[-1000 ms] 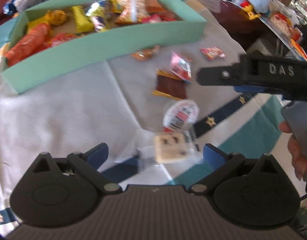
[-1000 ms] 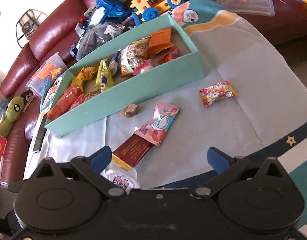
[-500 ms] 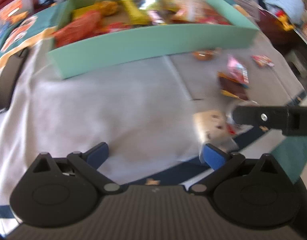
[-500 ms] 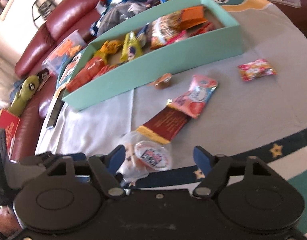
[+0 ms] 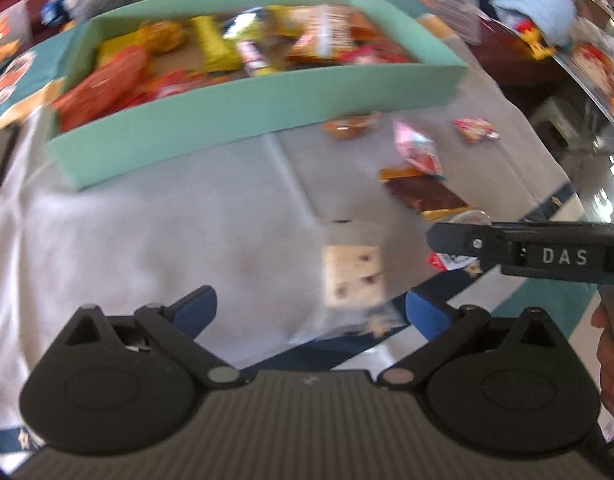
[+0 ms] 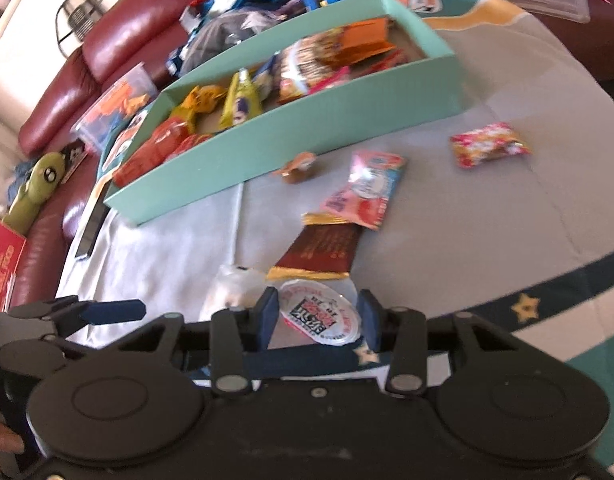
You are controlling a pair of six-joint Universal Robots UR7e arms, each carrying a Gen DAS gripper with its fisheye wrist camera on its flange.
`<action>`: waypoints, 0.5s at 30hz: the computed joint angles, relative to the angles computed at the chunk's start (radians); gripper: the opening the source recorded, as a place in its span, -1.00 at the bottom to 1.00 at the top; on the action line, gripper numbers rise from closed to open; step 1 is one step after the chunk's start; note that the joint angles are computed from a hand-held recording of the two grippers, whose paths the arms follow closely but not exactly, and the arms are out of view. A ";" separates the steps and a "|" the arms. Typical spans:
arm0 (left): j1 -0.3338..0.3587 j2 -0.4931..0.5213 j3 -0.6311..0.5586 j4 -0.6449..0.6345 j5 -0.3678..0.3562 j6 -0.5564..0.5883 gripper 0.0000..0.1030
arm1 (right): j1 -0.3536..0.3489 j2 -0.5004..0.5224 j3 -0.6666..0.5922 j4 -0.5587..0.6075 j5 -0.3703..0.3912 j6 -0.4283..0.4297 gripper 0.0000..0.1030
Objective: Organize snacks
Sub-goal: 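Grasp the white square cake with the left tool while the right tool grasps the round cup candy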
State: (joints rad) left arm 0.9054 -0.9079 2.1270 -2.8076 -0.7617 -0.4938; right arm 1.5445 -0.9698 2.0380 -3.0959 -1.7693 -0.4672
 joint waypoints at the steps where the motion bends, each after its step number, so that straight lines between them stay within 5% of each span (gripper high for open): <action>1: 0.000 0.015 -0.016 0.002 -0.005 0.018 0.86 | -0.005 -0.002 0.001 -0.005 0.002 0.004 -0.19; 5: 0.007 0.063 -0.061 0.028 -0.002 0.045 0.45 | -0.025 -0.016 0.008 -0.008 0.015 0.013 -0.19; 8: -0.010 0.074 -0.051 0.008 0.047 0.063 -0.36 | -0.028 -0.015 0.008 -0.005 0.017 0.017 -0.18; 15: 0.006 0.008 0.001 -0.025 0.038 -0.009 -0.39 | -0.003 -0.016 0.018 -0.002 -0.008 -0.033 -0.19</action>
